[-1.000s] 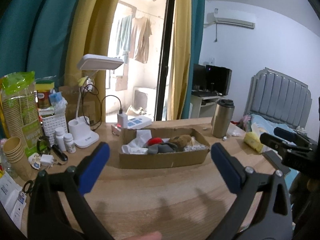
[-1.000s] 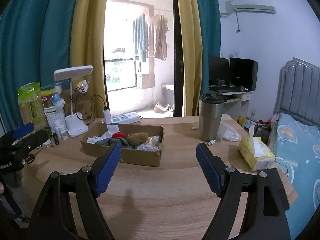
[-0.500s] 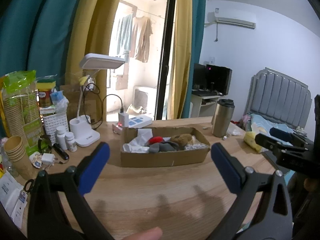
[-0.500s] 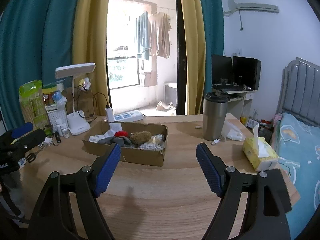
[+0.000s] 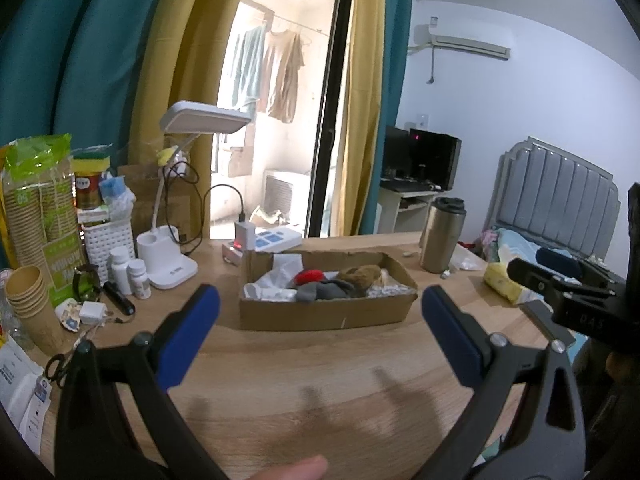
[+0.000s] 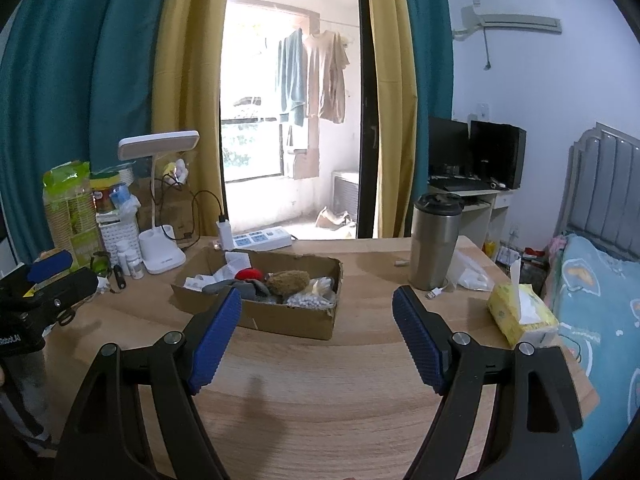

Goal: Organize soft objects

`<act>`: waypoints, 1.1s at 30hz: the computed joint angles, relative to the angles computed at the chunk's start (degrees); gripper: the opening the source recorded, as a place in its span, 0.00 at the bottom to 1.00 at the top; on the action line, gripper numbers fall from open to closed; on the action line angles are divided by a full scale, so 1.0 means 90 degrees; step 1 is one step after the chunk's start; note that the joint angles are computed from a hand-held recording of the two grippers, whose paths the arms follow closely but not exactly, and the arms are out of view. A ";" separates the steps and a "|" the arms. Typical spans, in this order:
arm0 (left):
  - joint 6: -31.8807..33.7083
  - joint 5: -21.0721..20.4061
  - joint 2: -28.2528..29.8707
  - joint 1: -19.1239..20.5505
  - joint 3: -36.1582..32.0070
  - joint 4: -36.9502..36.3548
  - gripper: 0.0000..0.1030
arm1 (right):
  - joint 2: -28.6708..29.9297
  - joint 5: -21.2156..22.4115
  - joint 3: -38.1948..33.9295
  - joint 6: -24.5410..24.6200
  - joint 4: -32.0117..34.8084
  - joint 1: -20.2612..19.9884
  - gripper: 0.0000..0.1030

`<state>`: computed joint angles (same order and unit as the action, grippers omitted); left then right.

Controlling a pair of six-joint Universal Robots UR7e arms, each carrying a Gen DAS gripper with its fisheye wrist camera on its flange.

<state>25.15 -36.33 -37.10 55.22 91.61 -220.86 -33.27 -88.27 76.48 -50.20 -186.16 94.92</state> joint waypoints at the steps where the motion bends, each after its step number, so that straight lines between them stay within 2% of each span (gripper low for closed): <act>1: -0.0008 0.0003 0.0001 0.0001 -0.0006 0.0015 0.99 | -0.0006 0.0000 0.0007 0.0000 0.0000 0.0001 0.79; 33: -0.0109 -0.0011 0.0000 0.0006 0.0016 0.0057 0.99 | -0.0030 0.0025 0.0064 0.0025 -0.0044 0.0013 0.79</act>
<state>24.17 -36.43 -37.09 55.27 91.76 -220.35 -33.54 -88.04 77.05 -49.97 -186.55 95.04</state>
